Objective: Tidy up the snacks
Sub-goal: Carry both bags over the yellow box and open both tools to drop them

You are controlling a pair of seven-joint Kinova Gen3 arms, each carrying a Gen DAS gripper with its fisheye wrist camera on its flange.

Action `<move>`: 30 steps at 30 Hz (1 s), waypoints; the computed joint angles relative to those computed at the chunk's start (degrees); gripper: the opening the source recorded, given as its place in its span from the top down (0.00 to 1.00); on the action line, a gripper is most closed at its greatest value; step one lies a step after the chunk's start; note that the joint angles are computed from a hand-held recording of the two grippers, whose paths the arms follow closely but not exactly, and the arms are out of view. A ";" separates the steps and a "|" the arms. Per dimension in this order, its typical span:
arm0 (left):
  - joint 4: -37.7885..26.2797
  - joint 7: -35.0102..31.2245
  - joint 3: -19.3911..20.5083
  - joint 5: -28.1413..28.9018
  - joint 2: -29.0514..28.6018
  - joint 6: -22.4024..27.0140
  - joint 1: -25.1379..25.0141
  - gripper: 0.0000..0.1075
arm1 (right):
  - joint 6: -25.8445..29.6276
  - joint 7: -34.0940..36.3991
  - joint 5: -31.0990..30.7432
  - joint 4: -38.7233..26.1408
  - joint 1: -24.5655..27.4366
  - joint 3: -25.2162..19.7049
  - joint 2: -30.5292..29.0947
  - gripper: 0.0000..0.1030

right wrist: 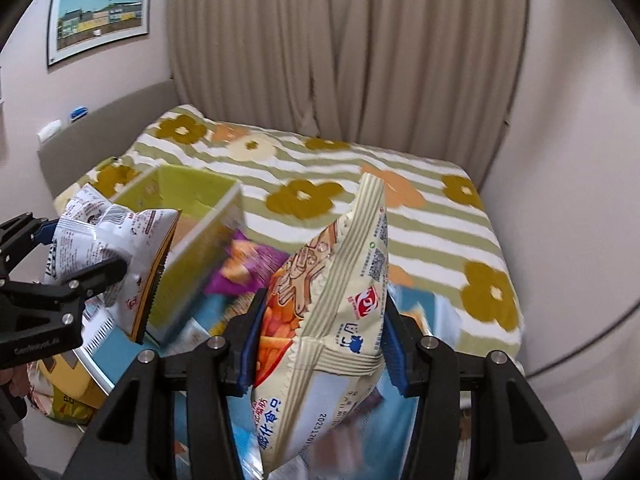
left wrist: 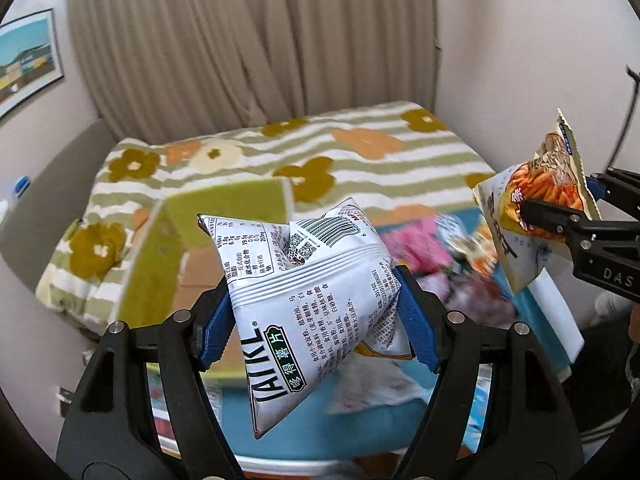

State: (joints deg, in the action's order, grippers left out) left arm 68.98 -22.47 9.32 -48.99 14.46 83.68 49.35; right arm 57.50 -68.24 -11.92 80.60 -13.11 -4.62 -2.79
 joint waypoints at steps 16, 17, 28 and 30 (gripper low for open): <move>15.88 -29.03 -2.83 21.68 -11.34 -26.58 -36.72 0.35 | 6.02 -31.83 17.34 -28.16 -22.86 -3.26 24.44 0.54; 15.75 -31.36 -2.18 23.14 -10.35 -27.75 -39.38 0.35 | 7.27 -33.02 17.48 -30.55 -23.76 -2.78 26.13 0.54; 12.83 -51.36 -8.40 39.55 -1.98 -31.23 -44.91 0.10 | 20.48 -38.68 18.85 -50.19 -29.48 1.52 38.85 0.54; 14.05 -50.78 -8.57 39.03 -2.45 -32.42 -45.02 0.06 | 22.17 -38.41 18.14 -52.73 -29.42 1.73 40.50 0.54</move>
